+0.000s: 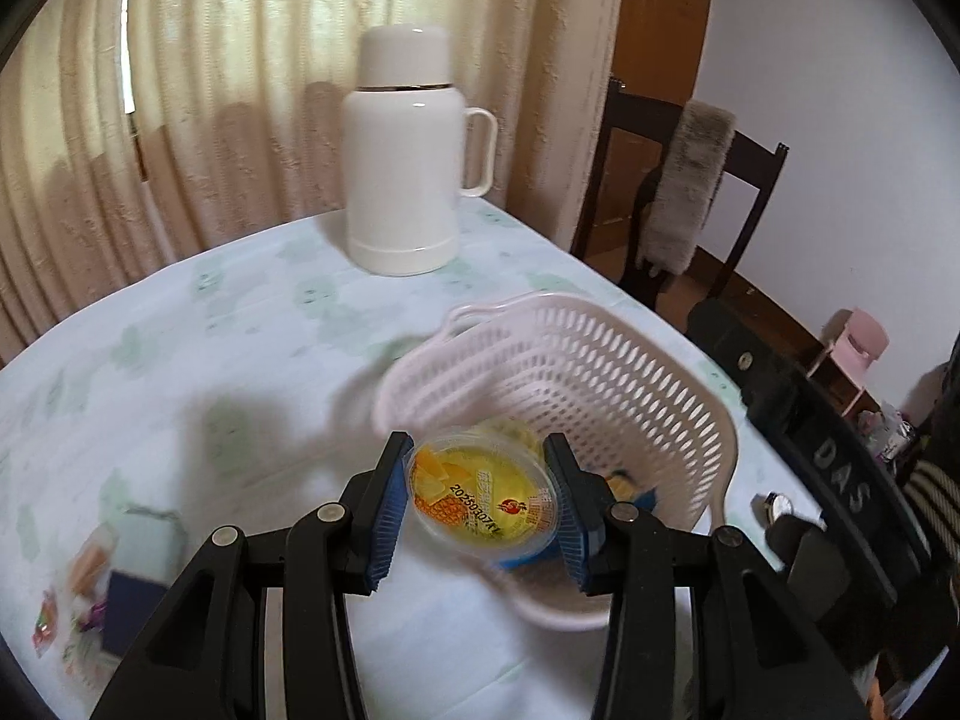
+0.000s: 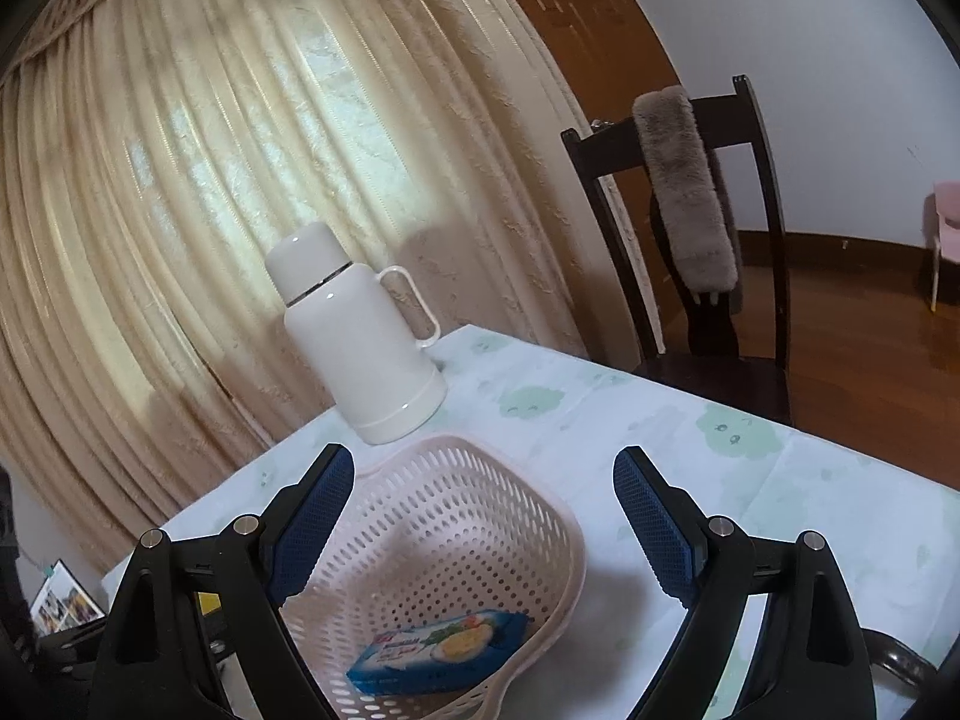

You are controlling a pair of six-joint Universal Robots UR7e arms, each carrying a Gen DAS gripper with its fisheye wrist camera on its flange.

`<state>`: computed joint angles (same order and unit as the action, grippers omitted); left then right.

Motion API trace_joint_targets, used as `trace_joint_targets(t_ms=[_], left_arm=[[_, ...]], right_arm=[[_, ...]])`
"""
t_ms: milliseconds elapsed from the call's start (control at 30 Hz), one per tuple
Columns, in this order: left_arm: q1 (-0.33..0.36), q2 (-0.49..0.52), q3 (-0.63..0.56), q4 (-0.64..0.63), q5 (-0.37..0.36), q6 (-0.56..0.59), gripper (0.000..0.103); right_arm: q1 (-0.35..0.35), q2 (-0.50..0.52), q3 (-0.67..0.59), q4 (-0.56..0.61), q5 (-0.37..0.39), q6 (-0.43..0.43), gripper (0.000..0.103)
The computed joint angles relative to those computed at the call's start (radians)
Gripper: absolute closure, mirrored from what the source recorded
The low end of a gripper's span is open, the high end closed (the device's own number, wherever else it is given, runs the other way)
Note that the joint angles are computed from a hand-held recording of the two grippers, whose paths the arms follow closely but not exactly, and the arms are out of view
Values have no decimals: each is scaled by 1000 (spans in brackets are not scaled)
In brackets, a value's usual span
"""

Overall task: Organize snacks
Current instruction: 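Carry the jelly cup and cracker pack into the pink basket and release both, then return both tools from the basket to the snack pile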

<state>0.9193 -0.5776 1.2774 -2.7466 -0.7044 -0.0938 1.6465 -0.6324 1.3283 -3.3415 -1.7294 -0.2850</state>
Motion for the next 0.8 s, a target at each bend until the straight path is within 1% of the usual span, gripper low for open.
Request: trace_joint_targets(t_ms=[33,67,100,167,233,467,667,800], left_arm=[[3,9,-17,6,-12,0,48],[6,12,-23,3,-20,-2,32],[7,14,-23,-14,-24,-4,26],[7,13,-18,-39,-20,-11,25],[9,5,-14,-26,-17,-27,25],[8,-28,32,-24,40,-71,25],[-1,-51,79,-52,109,-74,25],[-5,-63,104,-51,157,-85,25]], right_arm=[[1,1,-2,1,-5,1,14],[0,2,-4,3,-6,4,14],[-1,1,-3,2,-6,7,14],[-2,1,-3,-7,-5,11,14],[-2,2,-3,-8,-6,12,14],[-1,-2,4,6,-1,-16,14],[4,3,-1,27,-14,-31,14],[12,10,2,14,-26,-68,14]])
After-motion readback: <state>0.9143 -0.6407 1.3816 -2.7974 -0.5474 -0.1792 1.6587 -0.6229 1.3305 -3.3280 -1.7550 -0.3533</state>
